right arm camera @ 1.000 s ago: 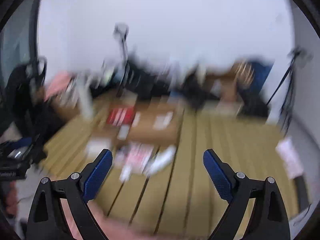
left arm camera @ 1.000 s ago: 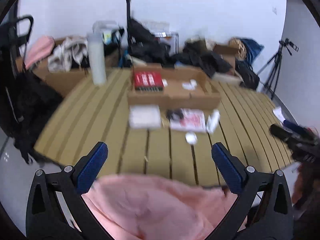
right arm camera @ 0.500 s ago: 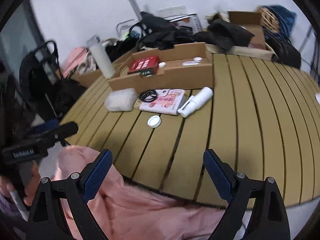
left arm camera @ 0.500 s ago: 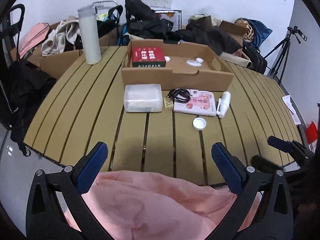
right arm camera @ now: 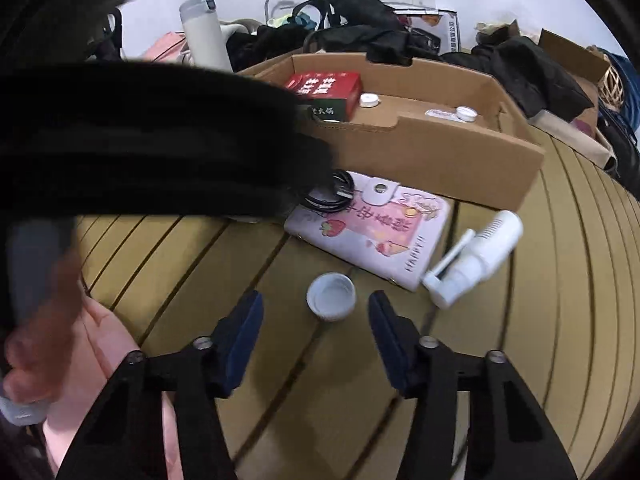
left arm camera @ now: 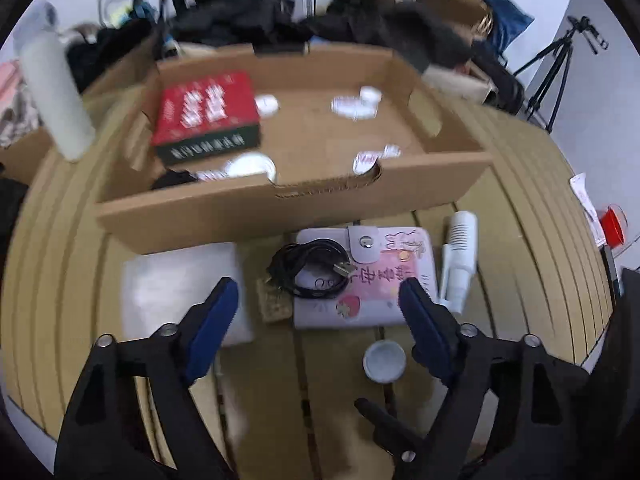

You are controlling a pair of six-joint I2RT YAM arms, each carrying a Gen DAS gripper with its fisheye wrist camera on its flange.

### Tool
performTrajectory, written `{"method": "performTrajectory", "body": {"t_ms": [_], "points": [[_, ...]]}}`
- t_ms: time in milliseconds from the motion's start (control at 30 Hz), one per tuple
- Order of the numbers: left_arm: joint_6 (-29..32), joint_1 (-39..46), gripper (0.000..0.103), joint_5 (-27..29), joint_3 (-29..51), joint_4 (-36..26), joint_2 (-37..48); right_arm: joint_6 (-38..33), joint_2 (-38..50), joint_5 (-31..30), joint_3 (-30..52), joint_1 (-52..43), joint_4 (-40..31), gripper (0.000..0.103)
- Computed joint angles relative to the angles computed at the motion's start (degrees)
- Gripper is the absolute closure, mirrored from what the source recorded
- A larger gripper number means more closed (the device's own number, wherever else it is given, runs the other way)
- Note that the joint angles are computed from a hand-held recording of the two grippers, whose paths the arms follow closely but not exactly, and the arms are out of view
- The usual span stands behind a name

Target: Organize objects

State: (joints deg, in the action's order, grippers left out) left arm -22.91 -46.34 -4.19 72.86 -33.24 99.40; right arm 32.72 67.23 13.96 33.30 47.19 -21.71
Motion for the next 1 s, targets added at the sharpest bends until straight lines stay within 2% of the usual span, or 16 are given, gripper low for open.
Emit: {"method": "performTrajectory", "body": {"t_ms": [67,100,133,200,267,333,367,400,433,533,600,700,767,833,867,1000], "points": [[2.88,-0.4,0.026,-1.47,1.7,1.03,1.99,-0.6,1.32,-0.71,-1.06,-1.41,1.82,0.057],[3.74,-0.08,0.035,-0.68,3.42,-0.63,3.73,-1.17,1.72,-1.13,-1.64,-1.82,2.65,0.06],[3.87,0.3,0.05,0.19,4.73,-2.23,5.4,-1.63,0.98,-0.04,-2.54,-1.56,3.59,0.067],[3.49,0.27,0.051,-1.05,3.92,-2.11,6.0,-2.27,0.5,-0.11,-2.48,-2.06,2.79,0.072],[3.25,-0.44,0.057,-2.45,1.09,0.16,4.1,-2.47,-1.65,-0.68,-3.09,-3.33,1.62,0.075],[2.34,-0.26,0.065,-1.13,-0.6,1.12,2.79,-2.96,-4.89,-1.01,-3.86,-4.72,-0.14,0.085],[1.6,-0.09,0.069,-0.48,-1.74,2.16,2.08,-3.27,-6.26,-0.99,-4.01,-5.34,-1.12,0.085],[1.33,-0.02,0.086,0.2,-2.69,3.11,1.5,-3.63,-8.46,-1.33,-4.51,-6.2,-2.35,0.085],[1.28,0.27,0.093,0.89,-3.02,3.55,1.4,-4.3,-9.66,-1.78,-4.63,-7.29,-3.07,0.085],[0.59,0.99,0.1,3.01,-3.31,4.13,1.17,-4.22,-13.97,-3.11,-5.48,-9.75,-5.45,0.085],[0.23,0.99,0.1,3.52,-3.97,4.25,-0.28,-3.43,-16.98,-4.98,-5.85,-11.28,-7.22,0.085],[-0.02,0.55,0.1,6.59,-8.12,7.16,-5.72,-1.36,-22.48,-11.45,-7.15,-14.24,-9.55,0.085],[-0.05,-0.1,0.098,5.94,-10.93,7.97,-8.79,-1.16,-23.98,-13.58,-7.62,-15.46,-9.49,0.085],[-0.75,-0.54,0.08,3.66,-13.61,8.88,-10.18,-1.27,-24.06,-13.37,-7.23,-14.94,-9.72,0.085],[-1.01,-0.06,0.074,4.41,-14.7,9.17,-10.12,-1.67,-23.62,-13.88,-7.02,-15.14,-9.23,0.085],[-0.99,2.16,0.068,8.25,-17.19,10.39,-9.33,-2.6,-20.94,-15.19,-6.28,-15.35,-6.99,0.084]]}}
